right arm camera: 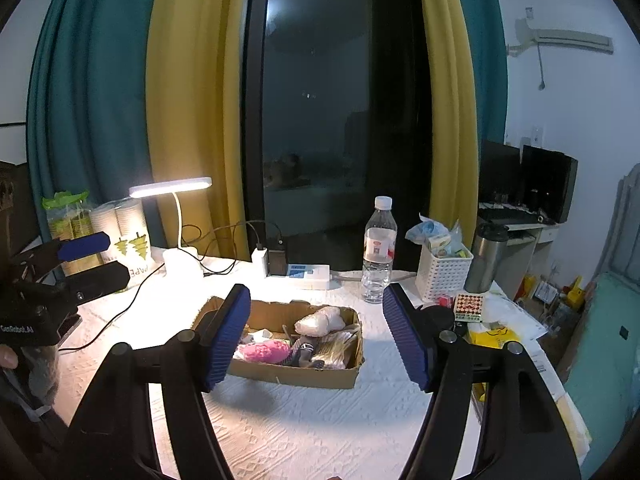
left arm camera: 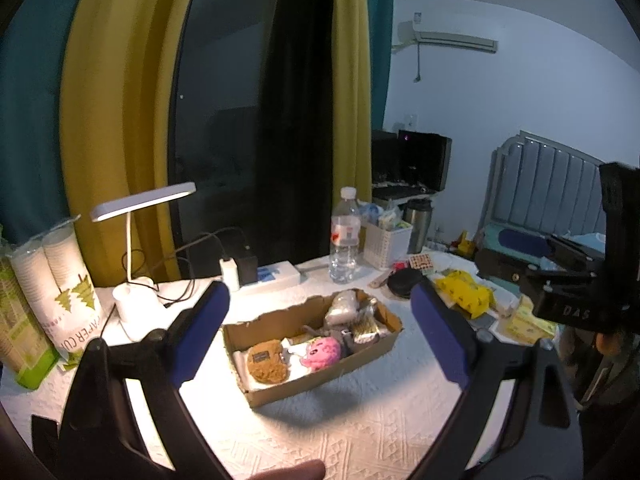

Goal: Organize soft objects

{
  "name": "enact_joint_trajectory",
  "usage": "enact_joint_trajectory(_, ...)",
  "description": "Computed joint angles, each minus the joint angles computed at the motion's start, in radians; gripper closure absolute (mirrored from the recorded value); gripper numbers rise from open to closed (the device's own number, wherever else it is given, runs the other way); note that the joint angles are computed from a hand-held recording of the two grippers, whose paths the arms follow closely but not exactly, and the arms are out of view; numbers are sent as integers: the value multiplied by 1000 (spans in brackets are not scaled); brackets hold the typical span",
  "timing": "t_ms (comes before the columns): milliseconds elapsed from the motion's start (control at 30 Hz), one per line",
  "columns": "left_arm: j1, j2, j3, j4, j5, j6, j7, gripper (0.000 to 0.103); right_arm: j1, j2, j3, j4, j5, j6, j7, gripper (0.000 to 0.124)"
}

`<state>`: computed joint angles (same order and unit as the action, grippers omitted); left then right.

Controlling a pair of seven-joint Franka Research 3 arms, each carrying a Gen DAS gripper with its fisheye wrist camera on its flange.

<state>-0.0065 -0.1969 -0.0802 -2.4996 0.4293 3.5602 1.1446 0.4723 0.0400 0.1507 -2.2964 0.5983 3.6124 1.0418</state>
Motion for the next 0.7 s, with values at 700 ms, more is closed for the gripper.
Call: enact_joint_trajectory(700,10,-25,-37,-26,-92,10,92,10,5,-22,7,-17,49,5,-41,52)
